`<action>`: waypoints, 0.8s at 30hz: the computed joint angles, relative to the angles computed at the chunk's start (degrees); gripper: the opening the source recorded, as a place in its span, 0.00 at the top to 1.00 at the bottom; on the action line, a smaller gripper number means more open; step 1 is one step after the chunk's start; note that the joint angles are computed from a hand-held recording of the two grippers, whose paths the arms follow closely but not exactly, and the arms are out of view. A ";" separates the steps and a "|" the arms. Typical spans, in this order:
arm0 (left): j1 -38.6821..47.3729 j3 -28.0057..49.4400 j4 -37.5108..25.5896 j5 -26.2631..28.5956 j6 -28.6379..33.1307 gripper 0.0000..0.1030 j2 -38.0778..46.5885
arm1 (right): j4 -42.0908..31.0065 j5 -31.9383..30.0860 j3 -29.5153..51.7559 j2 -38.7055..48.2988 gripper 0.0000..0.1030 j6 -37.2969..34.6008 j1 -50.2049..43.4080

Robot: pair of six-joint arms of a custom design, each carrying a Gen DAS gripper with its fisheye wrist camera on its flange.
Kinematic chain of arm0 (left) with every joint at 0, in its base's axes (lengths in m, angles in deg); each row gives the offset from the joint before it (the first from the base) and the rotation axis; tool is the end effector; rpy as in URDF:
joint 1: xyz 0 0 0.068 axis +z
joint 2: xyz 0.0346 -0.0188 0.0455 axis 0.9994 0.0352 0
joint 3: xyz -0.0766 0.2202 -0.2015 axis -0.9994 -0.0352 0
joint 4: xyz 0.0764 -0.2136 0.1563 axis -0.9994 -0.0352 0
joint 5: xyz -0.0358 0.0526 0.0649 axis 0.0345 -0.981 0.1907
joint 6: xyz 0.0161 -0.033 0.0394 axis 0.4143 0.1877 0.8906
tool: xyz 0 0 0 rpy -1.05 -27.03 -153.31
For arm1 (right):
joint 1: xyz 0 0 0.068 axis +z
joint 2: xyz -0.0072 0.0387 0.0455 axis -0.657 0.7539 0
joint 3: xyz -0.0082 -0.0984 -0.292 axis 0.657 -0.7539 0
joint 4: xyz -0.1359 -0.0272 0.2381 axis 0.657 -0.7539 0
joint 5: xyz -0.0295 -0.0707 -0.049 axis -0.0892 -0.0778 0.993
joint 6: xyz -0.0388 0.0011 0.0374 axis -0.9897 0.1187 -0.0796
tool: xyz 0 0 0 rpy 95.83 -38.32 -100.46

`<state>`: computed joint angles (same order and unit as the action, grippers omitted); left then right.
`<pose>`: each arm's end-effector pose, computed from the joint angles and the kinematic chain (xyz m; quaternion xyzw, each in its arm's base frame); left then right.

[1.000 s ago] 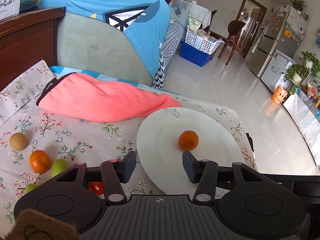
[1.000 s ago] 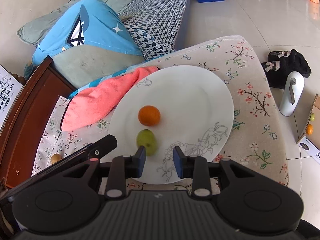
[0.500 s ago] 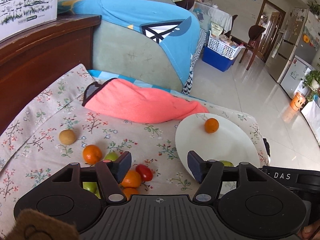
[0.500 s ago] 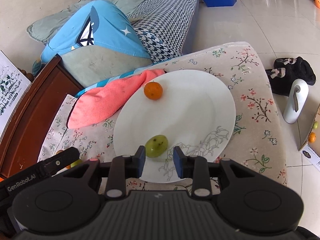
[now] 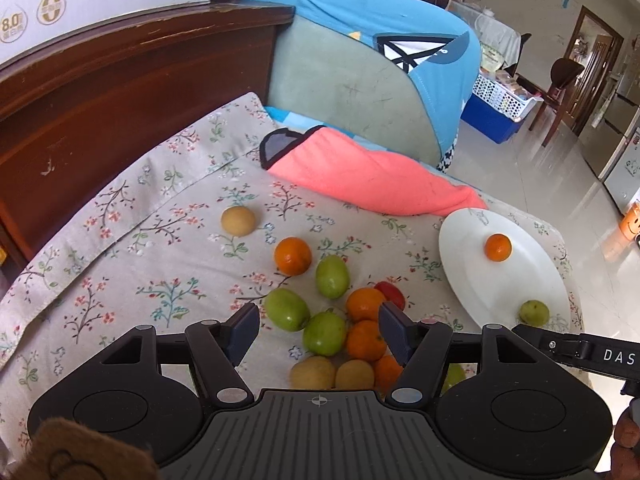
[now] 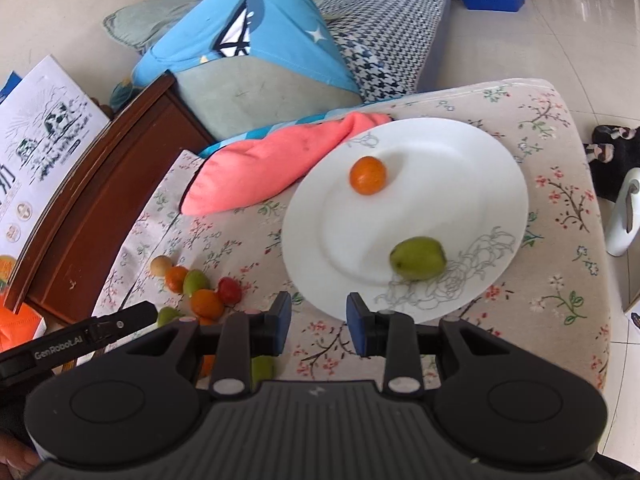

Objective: Organize fruits
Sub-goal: 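Open both grippers and move them back toward the fruit cluster, then grasp a green jujube with the right gripper while the left gripper grasps another jujube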

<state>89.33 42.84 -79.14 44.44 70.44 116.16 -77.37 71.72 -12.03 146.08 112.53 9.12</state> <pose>0.2163 -0.0068 0.1560 0.1042 0.9261 -0.1355 0.3363 0.1306 0.1341 0.1393 0.1988 0.8964 0.1902 0.3476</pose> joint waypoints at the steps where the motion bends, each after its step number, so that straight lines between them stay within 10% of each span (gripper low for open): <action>1: 0.62 -0.30 0.07 0.07 0.46 0.36 -0.10 | 0.42 -0.06 0.62 1.11 0.69 -0.88 0.71; 24: 8.30 -3.37 1.22 1.99 7.84 0.39 1.54 | 1.86 -1.48 10.14 19.09 0.70 -8.81 5.94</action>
<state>97.62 39.47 -77.91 46.43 78.28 117.70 -75.51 70.24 -1.89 165.16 103.71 15.06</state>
